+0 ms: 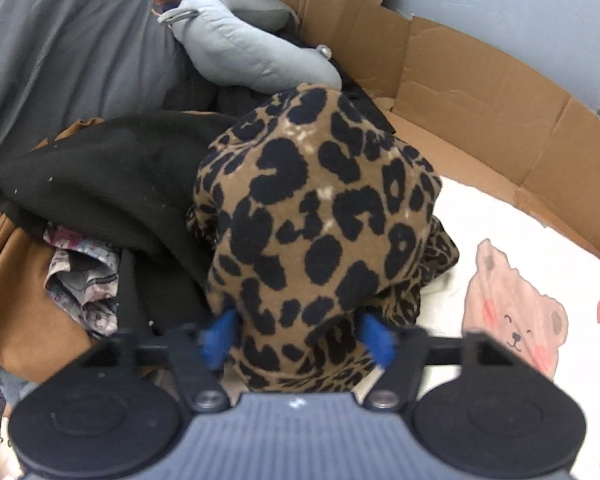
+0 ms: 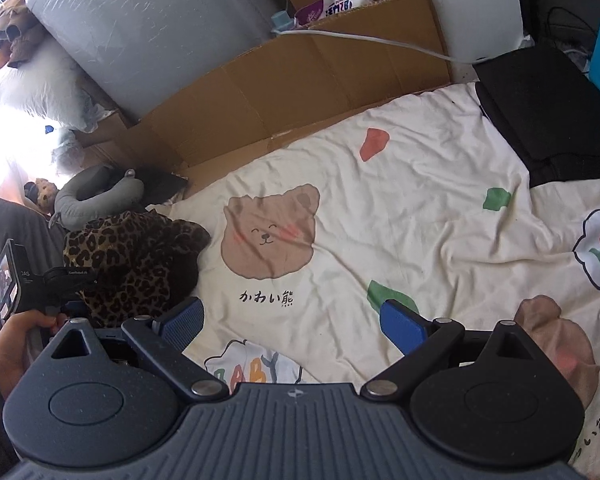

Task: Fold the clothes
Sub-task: 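Close the left gripper on the leopard-print garment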

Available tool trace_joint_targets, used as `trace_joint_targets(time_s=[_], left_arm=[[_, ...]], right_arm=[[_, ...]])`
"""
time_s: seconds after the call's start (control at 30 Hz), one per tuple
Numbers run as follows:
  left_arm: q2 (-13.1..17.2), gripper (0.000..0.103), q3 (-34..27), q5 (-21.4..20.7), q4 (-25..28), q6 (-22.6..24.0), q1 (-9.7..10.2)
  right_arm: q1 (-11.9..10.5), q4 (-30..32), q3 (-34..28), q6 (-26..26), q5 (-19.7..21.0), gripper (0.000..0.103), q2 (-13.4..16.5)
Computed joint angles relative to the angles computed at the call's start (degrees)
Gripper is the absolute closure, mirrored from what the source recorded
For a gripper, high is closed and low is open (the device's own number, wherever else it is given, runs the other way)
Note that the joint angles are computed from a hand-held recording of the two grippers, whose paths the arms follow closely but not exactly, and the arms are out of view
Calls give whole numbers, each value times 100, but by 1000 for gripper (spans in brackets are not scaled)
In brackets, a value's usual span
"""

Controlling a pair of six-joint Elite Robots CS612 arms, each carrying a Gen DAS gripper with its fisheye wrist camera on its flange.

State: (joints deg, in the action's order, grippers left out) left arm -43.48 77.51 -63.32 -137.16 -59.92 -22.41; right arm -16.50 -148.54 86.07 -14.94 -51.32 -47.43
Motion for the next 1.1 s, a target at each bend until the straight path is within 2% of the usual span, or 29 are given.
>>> trace_joint_targets(time_s=[0.03, 0.1, 0.2, 0.47, 0.7, 0.77, 0.83, 1.1], left_arm=[[-6, 65, -5, -7, 17, -37, -3], [-57, 90, 50, 9, -34, -116, -26], [-132, 99, 105, -170, -227, -183, -16], [-291, 102, 304, -264, -896, 615, -142], [-410, 103, 561, -536, -1640, 831, -242], [-443, 103, 658, -659, -1925, 995, -289], [-474, 103, 736, -810, -2131, 1147, -337], [-501, 103, 923, -1363, -2715, 1442, -524]], right_arm=[[-3, 0, -5, 31, 6, 6, 4], [-13, -8, -3, 70, 66, 6, -1], [-29, -49, 11, 94, 188, 6, -13], [-85, 106, 36, 17, 500, 6, -44], [-107, 294, 34, -132, 663, 6, -53], [-113, 369, 16, -105, 726, 7, -37], [-118, 459, 3, -54, 798, 12, -25], [-72, 823, -2, -438, 671, 13, -18]])
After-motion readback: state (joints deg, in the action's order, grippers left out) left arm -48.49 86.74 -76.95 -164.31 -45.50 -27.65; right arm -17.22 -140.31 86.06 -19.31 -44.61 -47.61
